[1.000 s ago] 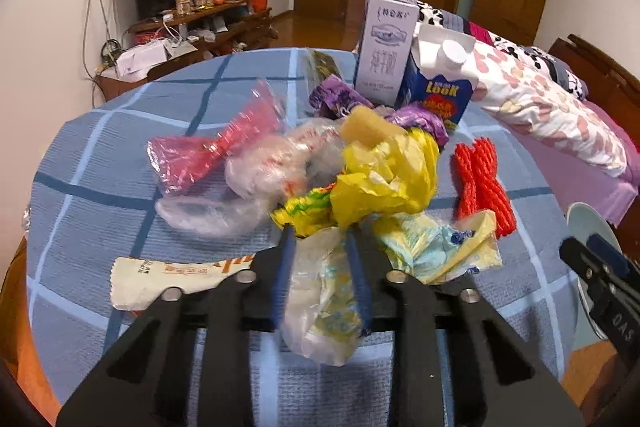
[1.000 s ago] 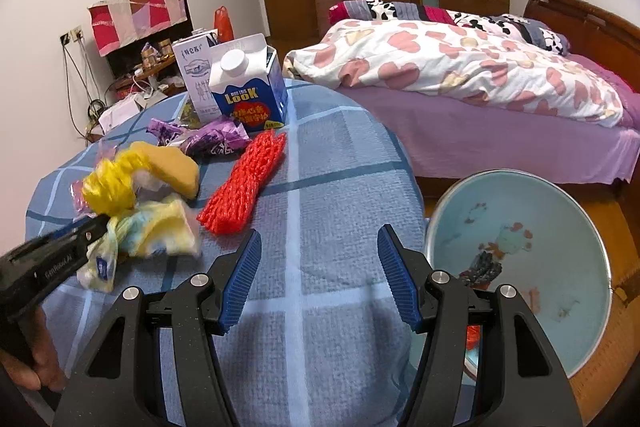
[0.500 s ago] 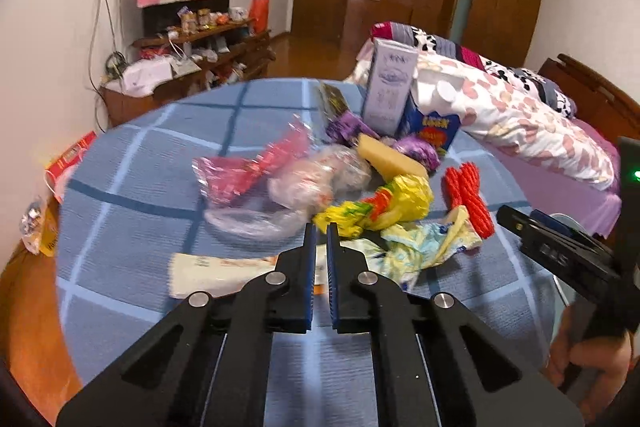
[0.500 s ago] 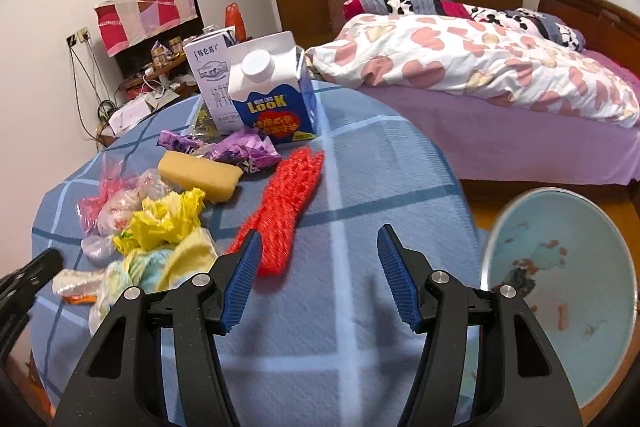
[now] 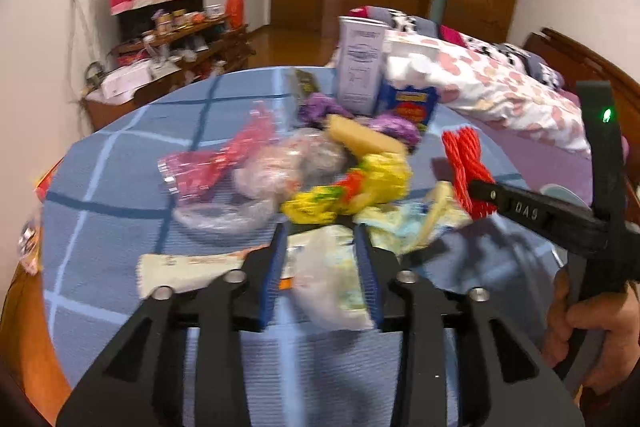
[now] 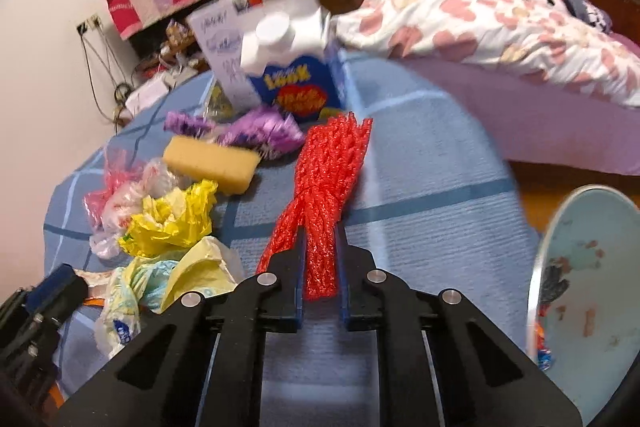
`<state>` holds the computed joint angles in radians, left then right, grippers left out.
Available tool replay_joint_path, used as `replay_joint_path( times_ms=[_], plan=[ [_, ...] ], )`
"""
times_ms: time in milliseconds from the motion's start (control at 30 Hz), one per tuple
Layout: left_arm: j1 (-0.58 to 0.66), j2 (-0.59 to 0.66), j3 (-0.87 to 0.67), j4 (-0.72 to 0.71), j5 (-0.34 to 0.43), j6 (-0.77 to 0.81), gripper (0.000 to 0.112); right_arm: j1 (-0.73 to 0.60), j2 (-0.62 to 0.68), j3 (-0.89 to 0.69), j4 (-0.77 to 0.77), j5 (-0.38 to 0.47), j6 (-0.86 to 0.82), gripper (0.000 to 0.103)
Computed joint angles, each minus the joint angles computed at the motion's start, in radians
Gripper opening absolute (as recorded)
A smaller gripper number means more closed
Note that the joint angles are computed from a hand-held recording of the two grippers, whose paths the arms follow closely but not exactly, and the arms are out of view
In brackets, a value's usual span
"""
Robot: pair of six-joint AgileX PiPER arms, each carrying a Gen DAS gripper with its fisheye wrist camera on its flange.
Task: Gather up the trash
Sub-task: 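Grasp the pale plastic bag with the left tool while the right grasps the red mesh net, then carry the pale bag and red mesh net over the teal bucket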
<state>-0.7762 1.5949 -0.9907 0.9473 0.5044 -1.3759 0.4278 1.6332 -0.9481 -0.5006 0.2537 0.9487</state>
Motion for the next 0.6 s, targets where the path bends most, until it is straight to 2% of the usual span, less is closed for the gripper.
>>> replay_joint_path(
  times_ms=[100, 233, 300, 333, 400, 600],
  plan=[
    [-0.018, 0.032, -0.027, 0.001, -0.026, 0.016, 0.053, 0.0, -0.099, 0.078, -0.18, 0.002, 0.185, 0.013],
    [-0.034, 0.131, -0.106, -0.022, 0.019, 0.064, 0.052, 0.006, -0.194, 0.152, -0.26, 0.009, 0.259, 0.013],
    [-0.025, 0.155, -0.134, -0.082, 0.026, 0.124, 0.044, 0.014, -0.233, 0.181, -0.262, 0.018, 0.263, 0.013],
    [-0.024, 0.151, -0.131, -0.068, 0.018, 0.11, 0.041, 0.026, -0.258, 0.202, -0.286, 0.025, 0.291, 0.013],
    [-0.022, 0.162, -0.142, -0.109, 0.011, 0.168, 0.029, 0.034, -0.283, 0.218, -0.289, 0.032, 0.299, 0.013],
    [-0.021, 0.169, -0.153, -0.155, 0.01, 0.208, 0.021, 0.056, -0.353, 0.264, -0.289, 0.045, 0.325, 0.013]
  ],
)
